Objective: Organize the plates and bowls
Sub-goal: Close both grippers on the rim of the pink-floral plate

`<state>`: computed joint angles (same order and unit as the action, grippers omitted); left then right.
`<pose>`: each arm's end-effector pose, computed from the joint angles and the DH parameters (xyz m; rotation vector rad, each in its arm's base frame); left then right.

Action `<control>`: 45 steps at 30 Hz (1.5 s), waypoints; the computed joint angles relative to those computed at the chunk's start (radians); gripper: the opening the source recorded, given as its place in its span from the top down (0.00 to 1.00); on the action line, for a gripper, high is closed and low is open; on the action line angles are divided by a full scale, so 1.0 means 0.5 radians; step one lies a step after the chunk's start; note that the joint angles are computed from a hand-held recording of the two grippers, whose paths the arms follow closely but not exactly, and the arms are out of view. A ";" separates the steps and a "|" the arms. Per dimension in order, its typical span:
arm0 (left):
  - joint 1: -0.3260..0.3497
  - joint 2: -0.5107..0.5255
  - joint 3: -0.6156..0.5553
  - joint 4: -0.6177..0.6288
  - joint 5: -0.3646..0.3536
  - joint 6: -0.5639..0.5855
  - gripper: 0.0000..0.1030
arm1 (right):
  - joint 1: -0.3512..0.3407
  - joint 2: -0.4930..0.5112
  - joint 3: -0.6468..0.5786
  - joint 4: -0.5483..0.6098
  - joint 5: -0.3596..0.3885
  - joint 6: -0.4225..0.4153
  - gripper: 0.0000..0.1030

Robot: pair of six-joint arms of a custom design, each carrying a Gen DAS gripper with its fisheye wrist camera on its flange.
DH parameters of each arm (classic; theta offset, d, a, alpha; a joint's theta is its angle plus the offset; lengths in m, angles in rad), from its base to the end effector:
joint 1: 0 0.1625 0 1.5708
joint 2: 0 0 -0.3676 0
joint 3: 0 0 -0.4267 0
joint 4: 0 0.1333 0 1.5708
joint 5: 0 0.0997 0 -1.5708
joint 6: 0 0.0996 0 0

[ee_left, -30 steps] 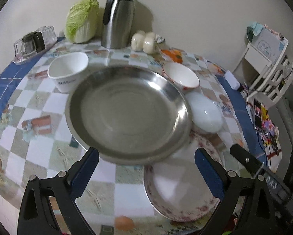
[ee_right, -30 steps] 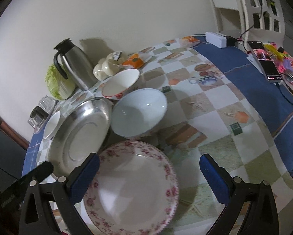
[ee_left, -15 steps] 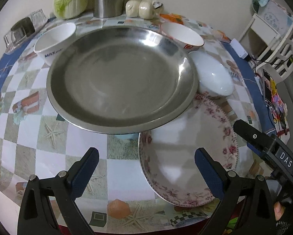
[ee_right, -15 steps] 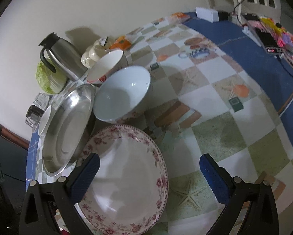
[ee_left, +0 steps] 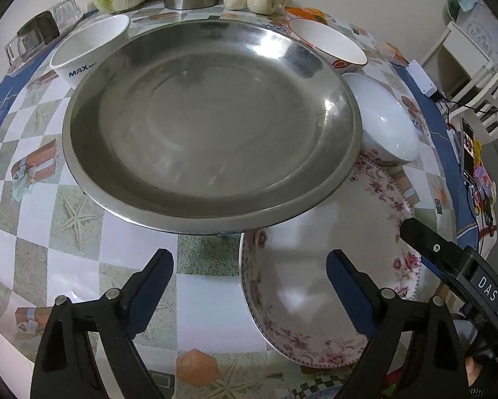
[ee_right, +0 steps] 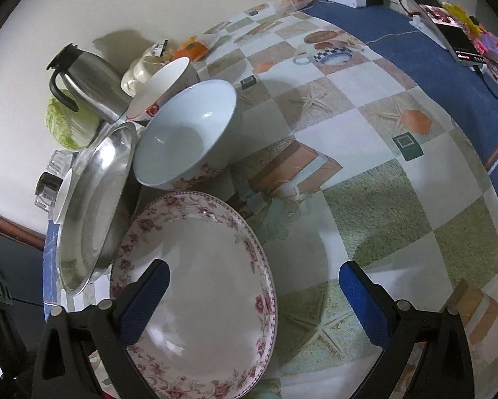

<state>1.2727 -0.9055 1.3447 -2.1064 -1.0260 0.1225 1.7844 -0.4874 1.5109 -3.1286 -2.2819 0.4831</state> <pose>-0.0349 -0.7431 0.1951 0.5087 2.5510 -0.1887 0.2090 -0.6413 -0.0439 -0.5844 -2.4297 0.9547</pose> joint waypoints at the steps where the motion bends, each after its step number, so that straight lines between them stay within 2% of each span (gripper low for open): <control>1: 0.002 0.003 -0.003 -0.002 -0.001 0.002 0.09 | -0.005 -0.003 -0.002 0.012 0.005 0.004 0.00; 6: 0.000 0.021 -0.014 -0.023 0.008 0.013 0.09 | -0.006 0.010 -0.051 0.103 0.002 -0.021 0.00; 11: 0.004 0.045 -0.039 -0.009 0.014 -0.006 0.09 | 0.028 0.059 -0.144 0.197 -0.107 -0.105 0.00; 15: 0.009 0.064 -0.056 -0.015 0.016 -0.015 0.09 | 0.057 0.084 -0.226 0.454 -0.319 0.058 0.00; 17: 0.009 0.071 -0.062 -0.010 0.020 -0.026 0.09 | 0.049 0.072 -0.214 0.476 -0.331 0.125 0.05; 21: 0.009 0.083 -0.068 -0.016 0.028 -0.027 0.09 | 0.018 0.023 -0.149 0.462 -0.243 0.169 0.15; 22: 0.008 0.086 -0.067 -0.019 0.033 -0.025 0.10 | 0.013 0.018 -0.140 0.444 -0.223 0.167 0.23; 23: 0.007 0.086 -0.066 -0.020 0.034 -0.025 0.14 | 0.012 0.013 -0.127 0.419 -0.204 0.165 0.31; 24: 0.008 0.088 -0.069 -0.014 0.028 -0.025 0.18 | 0.005 0.006 -0.102 0.353 -0.180 0.145 0.35; 25: 0.008 0.087 -0.069 -0.007 0.023 -0.029 0.26 | -0.004 -0.005 -0.073 0.281 -0.135 0.132 0.42; 26: 0.012 0.094 -0.081 0.013 0.015 -0.041 0.32 | -0.017 -0.019 -0.044 0.228 -0.083 0.131 0.55; 27: 0.014 0.092 -0.080 0.022 0.013 -0.047 0.36 | -0.032 -0.032 -0.018 0.181 -0.020 0.133 0.61; 28: 0.017 0.096 -0.087 0.032 0.009 -0.056 0.46 | -0.045 -0.041 0.001 0.149 0.030 0.133 0.69; 29: 0.021 0.101 -0.093 0.042 0.005 -0.063 0.56 | -0.046 -0.032 -0.007 0.143 0.048 0.134 0.74; 31: 0.029 0.112 -0.107 0.060 0.005 -0.075 0.67 | -0.050 -0.028 -0.007 0.129 0.073 0.117 0.83; 36: 0.056 0.127 -0.146 0.090 -0.104 -0.114 0.81 | -0.043 -0.016 -0.016 0.122 0.083 0.123 0.85; 45: 0.035 0.106 -0.073 0.074 -0.140 -0.062 0.82 | -0.053 -0.077 0.066 0.108 0.094 0.171 0.85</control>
<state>1.2903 -0.8525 1.3080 -2.0693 -1.0961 0.0913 1.7578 -0.5258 1.5439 -3.0744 -2.2349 0.5685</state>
